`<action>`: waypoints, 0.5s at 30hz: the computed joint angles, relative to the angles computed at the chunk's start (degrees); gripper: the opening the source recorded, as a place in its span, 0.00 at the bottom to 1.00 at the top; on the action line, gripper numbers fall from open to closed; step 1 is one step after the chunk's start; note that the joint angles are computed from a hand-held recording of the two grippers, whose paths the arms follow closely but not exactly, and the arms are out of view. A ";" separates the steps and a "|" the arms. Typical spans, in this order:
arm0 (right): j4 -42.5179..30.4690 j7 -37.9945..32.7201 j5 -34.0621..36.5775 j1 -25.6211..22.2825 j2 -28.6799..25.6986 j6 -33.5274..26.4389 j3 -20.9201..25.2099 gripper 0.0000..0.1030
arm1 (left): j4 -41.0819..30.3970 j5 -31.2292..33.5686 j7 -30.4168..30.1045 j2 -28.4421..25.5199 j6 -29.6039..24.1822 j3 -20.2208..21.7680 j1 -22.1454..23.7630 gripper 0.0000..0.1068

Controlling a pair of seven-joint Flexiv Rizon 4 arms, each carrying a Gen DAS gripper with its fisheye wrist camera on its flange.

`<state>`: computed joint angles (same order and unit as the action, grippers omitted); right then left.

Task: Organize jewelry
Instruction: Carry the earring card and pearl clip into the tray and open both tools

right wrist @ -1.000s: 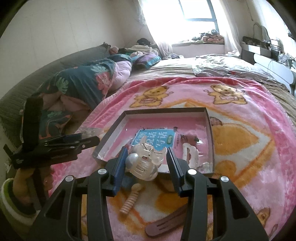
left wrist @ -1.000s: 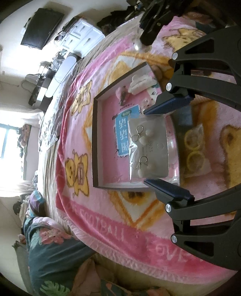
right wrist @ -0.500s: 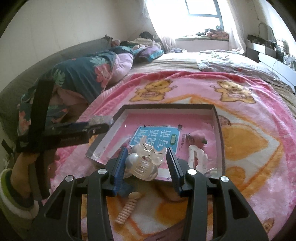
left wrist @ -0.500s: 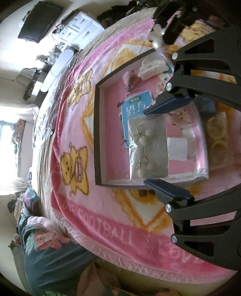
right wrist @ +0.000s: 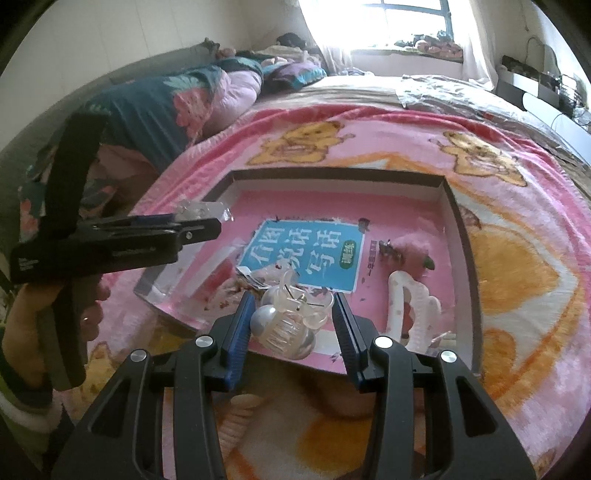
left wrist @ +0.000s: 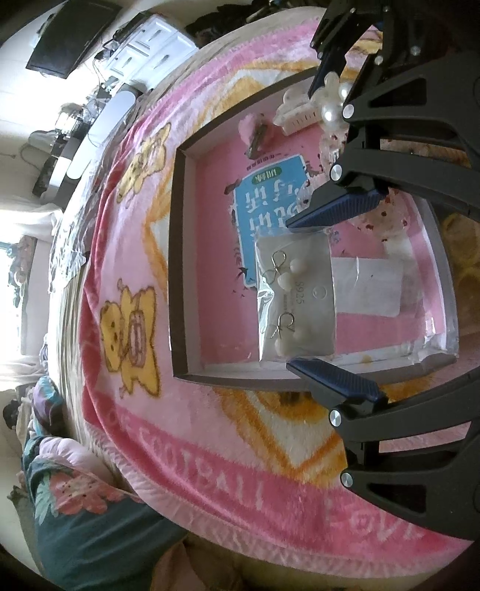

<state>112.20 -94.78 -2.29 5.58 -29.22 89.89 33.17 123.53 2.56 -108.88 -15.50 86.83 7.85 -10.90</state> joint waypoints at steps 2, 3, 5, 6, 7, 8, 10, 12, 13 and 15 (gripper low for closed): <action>-0.50 0.73 -0.56 1.84 -0.44 -0.47 -1.98 0.40 | 0.14 -0.59 0.51 -0.15 -0.06 -0.64 0.66 0.58; -0.77 0.94 -0.87 2.56 -0.69 -0.73 -2.72 0.40 | 0.28 -0.94 0.74 -0.22 -0.07 -0.90 0.95 0.59; -0.97 1.72 -1.53 4.50 -0.86 -0.79 -4.88 0.40 | 0.41 -1.17 0.92 -0.24 -0.06 -0.95 1.03 0.62; -1.17 2.35 -2.05 5.89 -1.04 -0.76 -6.42 0.40 | 0.45 -1.12 0.92 -0.18 -0.04 -0.81 0.94 0.62; -1.39 2.94 -2.50 6.90 -1.23 -0.83 -7.62 0.40 | 0.47 -1.02 0.76 -0.14 0.07 -0.58 0.76 0.62; -1.57 3.39 -2.85 7.54 -1.38 -0.85 -8.36 0.40 | 0.55 -1.17 0.81 -0.05 0.16 -0.68 0.84 0.64; -1.69 4.88 -3.80 9.68 -1.54 -0.58 -11.01 0.40 | 0.69 -1.19 0.61 0.09 0.33 -0.51 0.71 0.66; -1.95 6.52 -4.94 11.67 -1.93 -0.43 -13.65 0.40 | 1.03 -1.47 0.68 0.43 0.49 -0.74 0.91 0.67; -1.94 7.63 -5.52 12.90 -2.00 -0.36 -15.25 0.40 | 1.17 -1.60 0.72 0.60 0.54 -0.83 0.98 0.67; -2.09 8.43 -6.20 12.80 -2.36 -0.14 -15.40 0.40 | 1.36 -1.56 0.60 0.94 0.60 -0.73 0.90 0.69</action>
<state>110.11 -86.34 -8.49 18.38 -31.57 89.76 17.77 124.88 1.01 -108.28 -14.55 87.43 7.12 -10.01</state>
